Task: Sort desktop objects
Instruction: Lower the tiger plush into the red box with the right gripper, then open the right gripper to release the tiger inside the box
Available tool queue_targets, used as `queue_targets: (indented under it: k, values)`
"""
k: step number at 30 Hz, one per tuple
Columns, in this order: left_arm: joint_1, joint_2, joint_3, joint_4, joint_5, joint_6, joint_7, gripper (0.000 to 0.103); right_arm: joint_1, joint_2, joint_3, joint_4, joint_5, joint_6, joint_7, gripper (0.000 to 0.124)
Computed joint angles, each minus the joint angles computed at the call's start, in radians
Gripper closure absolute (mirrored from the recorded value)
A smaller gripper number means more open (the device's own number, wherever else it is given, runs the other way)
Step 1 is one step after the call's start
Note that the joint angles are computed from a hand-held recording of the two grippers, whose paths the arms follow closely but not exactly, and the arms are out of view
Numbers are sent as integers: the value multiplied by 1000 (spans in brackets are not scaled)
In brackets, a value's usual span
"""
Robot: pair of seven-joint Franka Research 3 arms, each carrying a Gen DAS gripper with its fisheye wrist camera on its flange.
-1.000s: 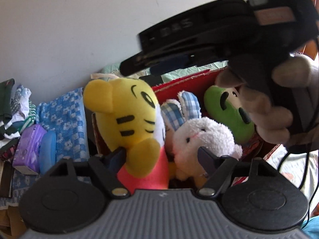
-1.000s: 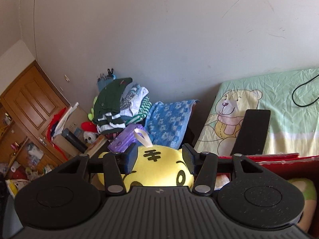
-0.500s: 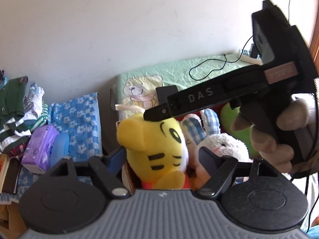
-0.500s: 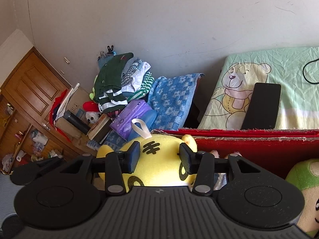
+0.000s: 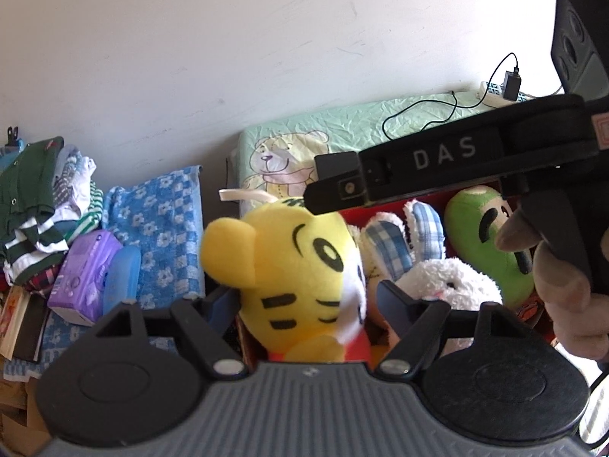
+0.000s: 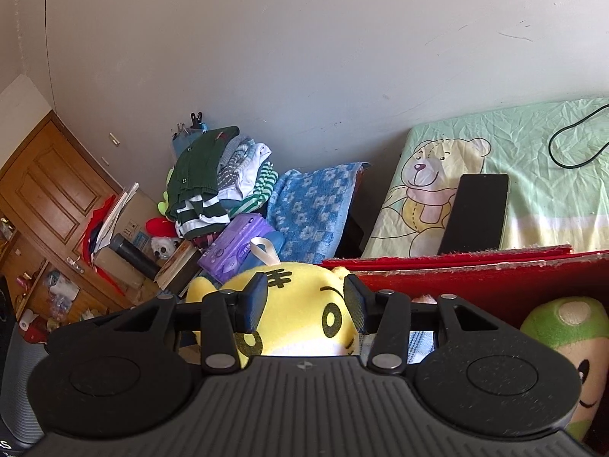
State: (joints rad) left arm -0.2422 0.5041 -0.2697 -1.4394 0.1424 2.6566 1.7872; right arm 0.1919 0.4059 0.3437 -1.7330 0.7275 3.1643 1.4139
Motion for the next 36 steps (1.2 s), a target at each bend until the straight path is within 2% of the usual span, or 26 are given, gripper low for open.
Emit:
queue_targets:
  k: [3, 6, 9, 10, 13, 19, 22, 28, 32, 34, 36]
  values:
    - [-3, -2, 3, -8, 8, 9, -4, 25, 40, -11, -45, -13, -20, 8, 44, 75]
    - [-16, -4, 16, -18, 31, 17, -23, 23, 41, -18, -43, -29, -32, 25, 61, 75]
    - [-20, -6, 19, -25, 42, 21, -38, 21, 76, -29, -83, -47, -64, 33, 111, 75]
    - [-24, -8, 23, -28, 50, 24, -47, 21, 96, -34, -106, -54, -80, 34, 133, 75]
    - [-22, -5, 23, -21, 52, 18, -61, 21, 200, -49, -233, -78, -156, 30, 240, 75]
    - [-33, 5, 34, -4, 71, 1, -100, 20, 262, -75, -316, -122, -250, 35, 370, 75]
    - [-35, 2, 35, -9, 78, 6, -114, 19, 349, -79, -422, -130, -329, 12, 464, 75]
    - [-27, 7, 30, -2, 72, 0, -127, 19, 389, -70, -473, -128, -429, -7, 577, 75]
    - [-27, 30, 30, 40, 61, -53, -135, 19, 465, -58, -562, -118, -530, -27, 672, 75]
    - [-30, 49, 32, 76, 55, -100, -137, 21, 483, -54, -585, -119, -566, -24, 713, 75]
    - [-29, 50, 33, 73, 55, -95, -136, 20, 497, -50, -602, -119, -593, -26, 753, 75]
